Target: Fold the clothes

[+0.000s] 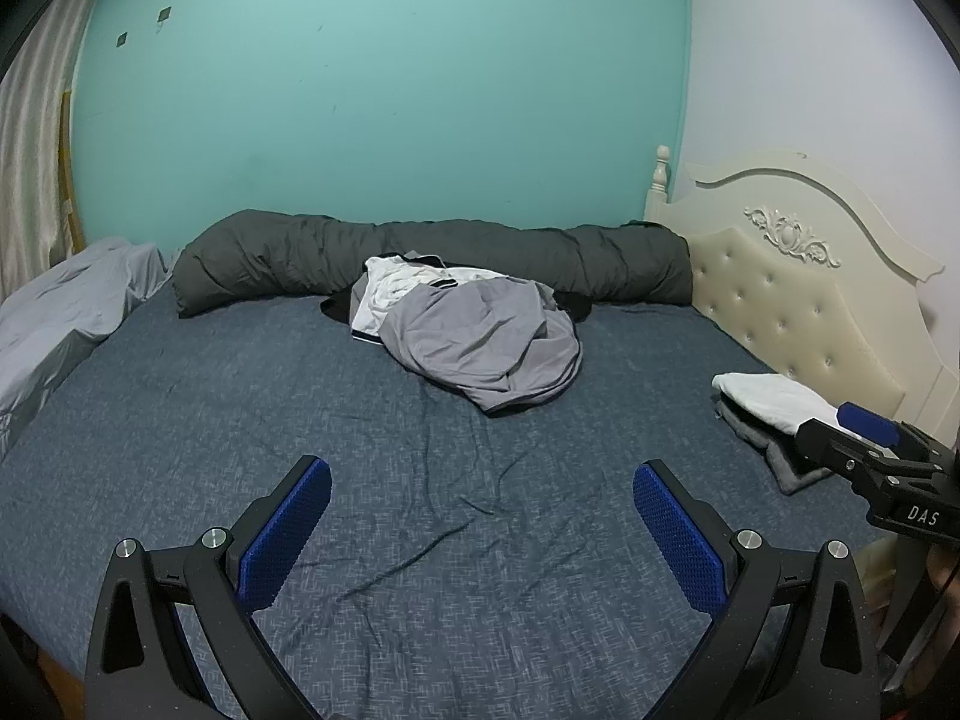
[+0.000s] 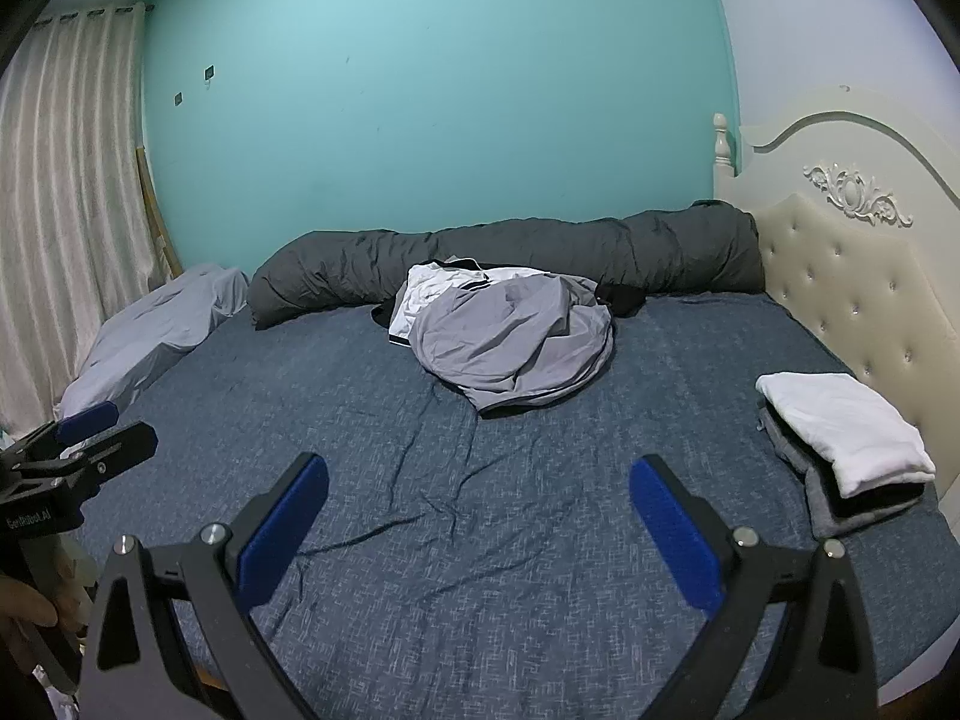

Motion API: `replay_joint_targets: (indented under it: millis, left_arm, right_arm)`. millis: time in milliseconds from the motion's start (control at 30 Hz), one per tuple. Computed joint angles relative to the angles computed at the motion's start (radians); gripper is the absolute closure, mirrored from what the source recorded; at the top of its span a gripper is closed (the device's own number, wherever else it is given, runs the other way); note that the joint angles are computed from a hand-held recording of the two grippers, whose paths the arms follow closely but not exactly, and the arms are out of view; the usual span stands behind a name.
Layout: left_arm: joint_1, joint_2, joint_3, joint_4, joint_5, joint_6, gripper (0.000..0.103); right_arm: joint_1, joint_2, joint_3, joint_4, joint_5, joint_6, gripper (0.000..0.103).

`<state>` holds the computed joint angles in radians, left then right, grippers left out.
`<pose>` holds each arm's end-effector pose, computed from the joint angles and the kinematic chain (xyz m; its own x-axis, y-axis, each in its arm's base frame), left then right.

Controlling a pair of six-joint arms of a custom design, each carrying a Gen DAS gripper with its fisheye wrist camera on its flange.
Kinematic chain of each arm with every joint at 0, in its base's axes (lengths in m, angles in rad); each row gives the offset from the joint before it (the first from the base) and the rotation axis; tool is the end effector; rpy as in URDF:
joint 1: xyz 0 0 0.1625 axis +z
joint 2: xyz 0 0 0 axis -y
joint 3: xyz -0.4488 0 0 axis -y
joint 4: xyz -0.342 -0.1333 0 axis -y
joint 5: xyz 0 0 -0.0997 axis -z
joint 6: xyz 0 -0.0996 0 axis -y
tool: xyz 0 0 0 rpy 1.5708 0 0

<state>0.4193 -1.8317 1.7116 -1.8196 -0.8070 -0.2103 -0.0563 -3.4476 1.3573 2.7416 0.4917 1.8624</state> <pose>-0.2307 -0.3242 0.6059 -0.6882 0.4665 -0.5556 0.7242 0.4879 -0.4873 0.6074 -0.2557 0.2164 -0.7733 0.1795 0.6081 -0.4710 0.4795 -0.7405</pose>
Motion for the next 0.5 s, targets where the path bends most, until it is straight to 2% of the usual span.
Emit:
replay_joint_targets:
  millis: [500]
  left_arm:
    - [-0.005,0.006,-0.005,-0.001,0.001,0.000,0.000]
  right_arm:
    - [0.001,-0.004,0.009,-0.010,0.000,0.008,0.002]
